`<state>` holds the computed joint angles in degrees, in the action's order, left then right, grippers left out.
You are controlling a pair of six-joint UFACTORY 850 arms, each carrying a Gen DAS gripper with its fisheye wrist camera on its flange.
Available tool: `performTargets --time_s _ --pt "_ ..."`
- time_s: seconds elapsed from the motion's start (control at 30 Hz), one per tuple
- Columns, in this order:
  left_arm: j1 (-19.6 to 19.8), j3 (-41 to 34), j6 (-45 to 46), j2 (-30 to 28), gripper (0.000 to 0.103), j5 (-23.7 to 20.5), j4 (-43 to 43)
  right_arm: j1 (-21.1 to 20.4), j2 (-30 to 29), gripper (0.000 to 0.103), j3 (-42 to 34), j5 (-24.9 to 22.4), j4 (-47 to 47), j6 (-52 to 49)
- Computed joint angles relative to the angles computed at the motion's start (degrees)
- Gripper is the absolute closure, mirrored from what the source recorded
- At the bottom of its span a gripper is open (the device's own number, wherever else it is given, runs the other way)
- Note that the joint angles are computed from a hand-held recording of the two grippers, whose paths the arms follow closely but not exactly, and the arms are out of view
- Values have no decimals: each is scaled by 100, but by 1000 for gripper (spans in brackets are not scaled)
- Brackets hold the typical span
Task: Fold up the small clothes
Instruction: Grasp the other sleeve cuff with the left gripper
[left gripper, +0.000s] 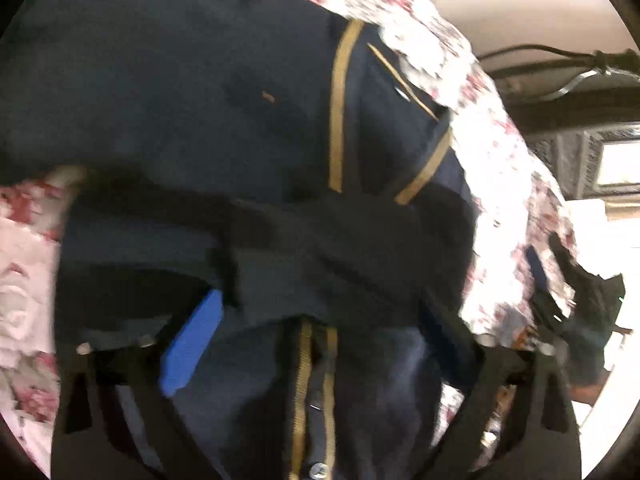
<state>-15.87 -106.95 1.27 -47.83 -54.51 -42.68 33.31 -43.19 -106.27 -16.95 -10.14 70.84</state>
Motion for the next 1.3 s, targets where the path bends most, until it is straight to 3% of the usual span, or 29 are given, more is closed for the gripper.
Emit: performTargets --time_s 0.33,0.37,0.4,0.47,0.53,0.6,0.7,0.8,0.87,0.93,1.03,1.1,1.13,1.2,1.3 --pt "-96 -171 -526 -231 23 46 278 -2 9 60 15 15 7 -23" --pt "-123 -177 -570 -214 34 135 413 -4 5 60 16 15 -8 5" --pt "-178 -232 -764 -206 56 256 789 -5 -3 60 12 10 -1 9" --pt "-232 -330 -932 -218 78 396 1200 3 -30 60 -23 -23 35 -42" --pt "-225 -268 -881 -114 85 708 1167 13 -60 60 -69 -65 55 -122" --pt "-295 -249 -1093 88 91 1167 1697 23 -102 60 -130 -123 95 -219" --pt "-448 -47 -1683 491 91 2101 2847 35 -175 61 -213 -193 201 -362" --pt "-579 -31 -2531 551 91 2317 3999 62 -317 61 -384 -324 437 -688" --pt "-634 -400 -2697 260 91 1828 4425 90 -481 61 -588 -472 590 -969" --pt "-711 -1052 -2790 -296 90 880 4824 120 -699 61 -873 -745 593 -1112" --pt "-684 -1565 -2749 -819 79 21 4751 115 -1478 66 -1944 -2150 899 -1510" --pt "-641 -1649 -2752 -893 73 -56 4636 78 -1726 91 -2136 -2580 1004 -1524" --pt "-632 -1676 -2817 -890 70 -85 4645 67 -1731 96 -2127 -2641 911 -1467" --pt "-623 -1423 -3193 -641 58 214 4853 16 -1474 95 -1706 -2288 1017 -1271" --pt "-592 -728 -3525 -66 49 1254 4988 71 -1209 91 -1367 -1793 337 -677"
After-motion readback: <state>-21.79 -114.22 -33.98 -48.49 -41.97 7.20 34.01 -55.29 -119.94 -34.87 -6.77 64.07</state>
